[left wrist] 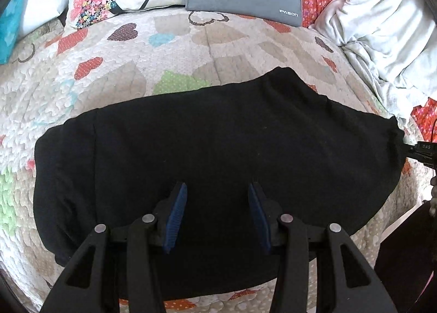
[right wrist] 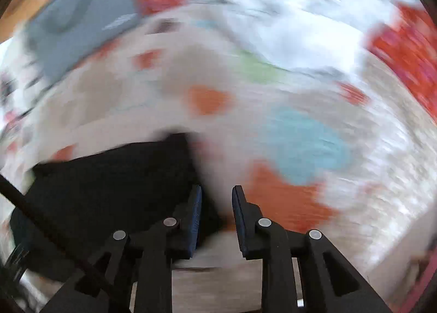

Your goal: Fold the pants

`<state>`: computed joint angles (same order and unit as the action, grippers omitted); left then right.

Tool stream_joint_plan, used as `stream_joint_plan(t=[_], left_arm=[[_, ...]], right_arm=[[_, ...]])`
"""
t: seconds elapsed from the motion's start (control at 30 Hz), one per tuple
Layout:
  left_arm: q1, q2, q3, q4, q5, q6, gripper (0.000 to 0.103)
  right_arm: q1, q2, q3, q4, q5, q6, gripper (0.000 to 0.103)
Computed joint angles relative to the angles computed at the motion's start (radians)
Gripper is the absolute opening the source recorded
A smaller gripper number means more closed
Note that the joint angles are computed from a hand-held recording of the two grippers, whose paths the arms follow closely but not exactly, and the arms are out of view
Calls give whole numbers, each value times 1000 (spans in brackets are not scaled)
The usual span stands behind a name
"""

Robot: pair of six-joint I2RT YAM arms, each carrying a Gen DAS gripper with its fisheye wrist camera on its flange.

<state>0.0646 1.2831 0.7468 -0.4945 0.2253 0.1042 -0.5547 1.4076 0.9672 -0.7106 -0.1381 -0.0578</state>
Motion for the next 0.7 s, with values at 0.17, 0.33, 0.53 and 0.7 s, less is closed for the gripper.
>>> stream_joint_plan(t=[0.17,0.33,0.53,0.7], left_arm=[[-3,-7,-8,7,-6,3,46],[-12,-12,-14,11,-15,5,47],[-29,-31,-26,-1,-34,34,51],[-2,-45,-21,-30,4,60,51]], right_arm=[[-110,-48,30,-16,-88,13,29],[-73,-138,51,-49,-385,-22,32],[85,60,81,-91,-504,23,50],[74,59,32,15,-199,40,4]])
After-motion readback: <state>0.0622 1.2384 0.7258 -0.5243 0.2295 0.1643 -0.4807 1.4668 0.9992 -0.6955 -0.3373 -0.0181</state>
